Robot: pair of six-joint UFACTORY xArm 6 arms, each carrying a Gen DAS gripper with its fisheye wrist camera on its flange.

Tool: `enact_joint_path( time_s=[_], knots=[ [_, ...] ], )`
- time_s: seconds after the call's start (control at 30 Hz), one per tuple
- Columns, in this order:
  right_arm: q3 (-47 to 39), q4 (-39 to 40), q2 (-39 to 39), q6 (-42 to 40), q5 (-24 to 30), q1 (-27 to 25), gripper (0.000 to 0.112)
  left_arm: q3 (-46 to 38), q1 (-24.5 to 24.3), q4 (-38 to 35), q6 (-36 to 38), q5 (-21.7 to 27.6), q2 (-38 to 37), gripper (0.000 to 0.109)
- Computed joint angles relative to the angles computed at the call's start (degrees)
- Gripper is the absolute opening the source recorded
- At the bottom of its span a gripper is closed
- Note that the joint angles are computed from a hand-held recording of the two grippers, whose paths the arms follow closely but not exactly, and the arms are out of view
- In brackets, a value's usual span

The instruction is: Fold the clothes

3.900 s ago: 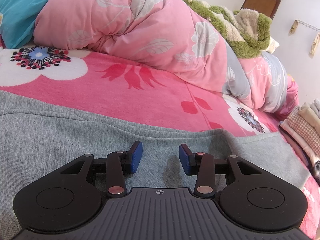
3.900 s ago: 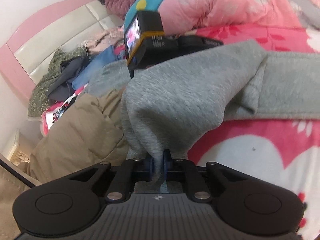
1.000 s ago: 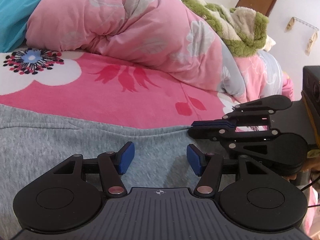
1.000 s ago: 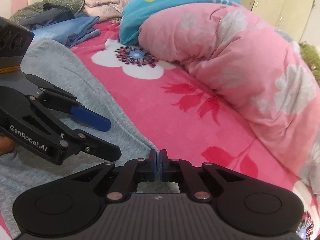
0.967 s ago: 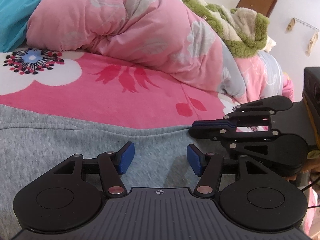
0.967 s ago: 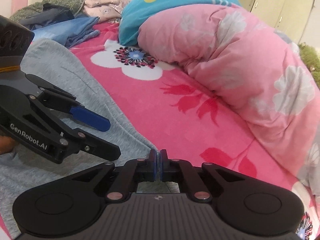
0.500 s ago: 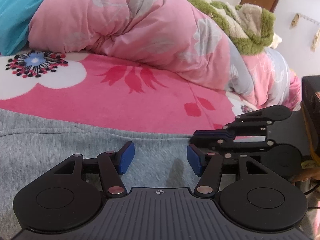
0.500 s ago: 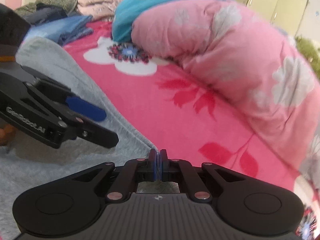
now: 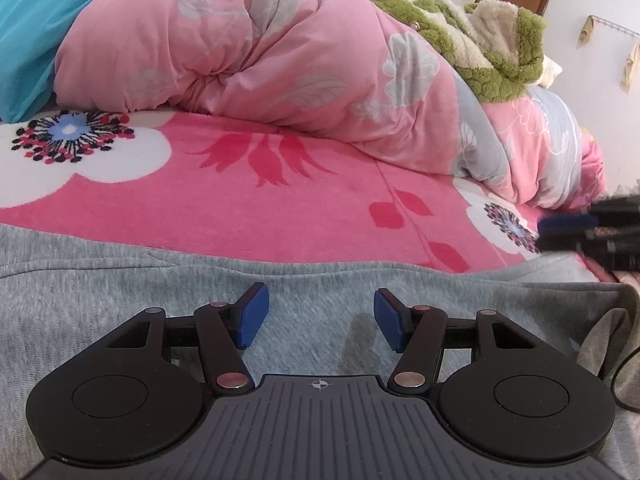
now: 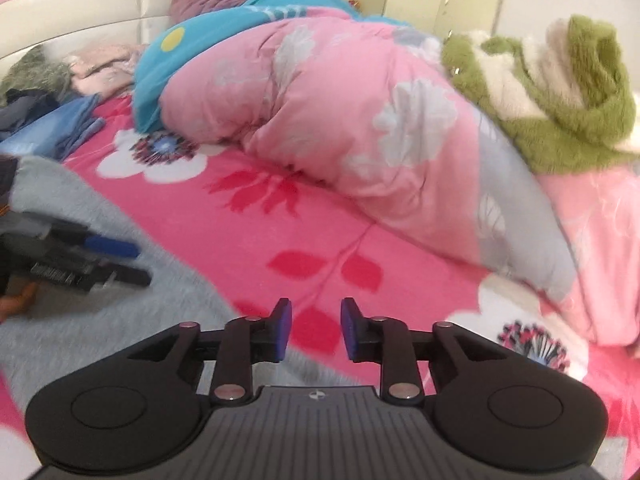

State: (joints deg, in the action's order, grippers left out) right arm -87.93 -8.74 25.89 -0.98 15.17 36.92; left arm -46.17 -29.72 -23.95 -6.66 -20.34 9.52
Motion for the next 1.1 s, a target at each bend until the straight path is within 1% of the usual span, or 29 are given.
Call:
enact_joint_path(
  time_s=[0.17,0.3,0.53,0.57,0.63,0.67,0.77,0.87,1.0,1.1],
  knots=[
    [1.34,2.88,-0.64,-6.01,4.7,0.26,0.03,-0.16,-0.15,-0.68,0.76,0.0,0.12,0.059],
    [-0.2,0.8,1.18,-6.39,7.68,-0.2,0.029,-0.24,-0.18,-0.79,0.88,0.0,0.18,0.059],
    [-2.38,10.72,3.09,-10.96,11.86,-1.53,0.029,-0.21,-0.16,-0.76,0.87,-0.03,0.18,0.059],
    [-2.32,11.33,3.15,-11.22,11.99,-1.51,0.026,-0.19,-0.19,-0.85,0.96,-0.04,0.16,0.059],
    [-2.05,12.19,3.01,-12.04,12.19,-1.33,0.011,-0.19,-0.21,-0.92,1.02,-0.04,0.15,0.059],
    [-1.49,10.77,2.7,-11.58,11.54,-1.11,0.004,-0.16,-0.22,-0.92,1.0,-0.06,0.13,0.059],
    [0.39,1.14,1.37,-6.51,8.69,-0.45,0.003,-0.08,-0.12,-0.47,0.59,-0.09,0.11,0.059],
    [0.05,-7.32,0.86,-1.46,8.13,-0.42,0.003,0.01,0.07,0.28,-0.05,-0.14,0.09,0.059],
    [-3.07,-11.69,2.3,0.4,9.91,-0.37,0.003,0.05,0.21,0.67,-0.31,-0.12,0.09,0.059],
    [-5.55,-11.93,4.09,-0.2,11.93,-0.22,0.003,0.05,0.18,0.63,-0.27,-0.16,0.11,0.059]
  ],
)
